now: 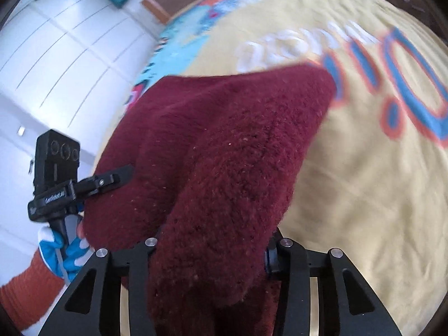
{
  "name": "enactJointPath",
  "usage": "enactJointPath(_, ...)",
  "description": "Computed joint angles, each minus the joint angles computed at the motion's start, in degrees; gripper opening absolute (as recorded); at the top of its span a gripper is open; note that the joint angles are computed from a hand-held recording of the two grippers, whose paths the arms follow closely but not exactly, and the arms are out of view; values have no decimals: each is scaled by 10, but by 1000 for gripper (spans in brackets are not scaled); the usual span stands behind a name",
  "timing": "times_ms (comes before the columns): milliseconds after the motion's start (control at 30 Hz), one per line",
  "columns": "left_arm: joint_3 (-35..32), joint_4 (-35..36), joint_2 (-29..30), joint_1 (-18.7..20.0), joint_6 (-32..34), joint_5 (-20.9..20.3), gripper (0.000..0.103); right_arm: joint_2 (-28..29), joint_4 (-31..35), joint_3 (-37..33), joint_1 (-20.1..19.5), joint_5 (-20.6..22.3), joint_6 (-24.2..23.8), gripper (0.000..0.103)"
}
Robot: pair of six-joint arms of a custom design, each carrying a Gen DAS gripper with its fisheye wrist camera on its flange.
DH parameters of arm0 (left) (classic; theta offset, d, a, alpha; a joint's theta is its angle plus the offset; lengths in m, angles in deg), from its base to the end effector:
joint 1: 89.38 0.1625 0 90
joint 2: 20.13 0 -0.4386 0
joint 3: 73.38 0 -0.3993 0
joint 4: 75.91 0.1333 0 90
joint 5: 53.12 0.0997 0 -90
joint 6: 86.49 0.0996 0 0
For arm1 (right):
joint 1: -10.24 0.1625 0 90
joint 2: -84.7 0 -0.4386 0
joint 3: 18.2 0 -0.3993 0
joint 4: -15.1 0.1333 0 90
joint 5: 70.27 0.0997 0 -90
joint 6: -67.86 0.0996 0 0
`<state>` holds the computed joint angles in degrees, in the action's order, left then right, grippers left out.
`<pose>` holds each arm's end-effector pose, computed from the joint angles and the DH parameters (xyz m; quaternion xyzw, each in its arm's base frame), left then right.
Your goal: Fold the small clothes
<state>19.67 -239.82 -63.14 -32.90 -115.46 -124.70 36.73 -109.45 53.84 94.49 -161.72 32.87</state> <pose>-0.2528 -0.6801 0.1096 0.0053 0.9663 -0.2558 0.0280 0.0525 -0.7836 0.2457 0.2502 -0.9638 0.0812 0.0436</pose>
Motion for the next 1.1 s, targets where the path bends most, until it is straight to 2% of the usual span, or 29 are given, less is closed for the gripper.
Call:
enactJointPath(100,27,8,-41,-2,5,23,44,10,-2,3,14,7,-5,44)
enactJointPath(200,59,41,-83,-2,-9,59,45,26,-10,9,21,1,10,46)
enactJointPath(300,83,74,-103,2,-39,72,50,34,-21,12,22,-24,27,59)
enactJointPath(400,113,70,-124,-4,-48,88,55,16,-25,20,12,-17,34,61)
enactJointPath(533,157,71,-159,-34,-31,120,55,-20,-43,47,-4,-14,32,63)
enactJointPath(667,178,91,-156,-53,-47,147,56,-24,-74,73,-2,-50,37,65)
enactJointPath(700,176,91,-146,-55,-50,154,56,-25,-88,81,-3,-55,39,68)
enactJointPath(733,172,98,-136,-58,-52,168,61,-27,-99,87,-5,-59,49,70)
enactJointPath(800,166,108,-125,-62,-62,184,63,-35,-110,98,-10,-55,72,70)
enactJointPath(900,156,129,-120,-66,-76,197,63,-56,-136,128,-10,-75,57,70)
enactJointPath(1100,149,163,-118,-87,-109,230,62,-95,-174,177,-11,-106,56,70)
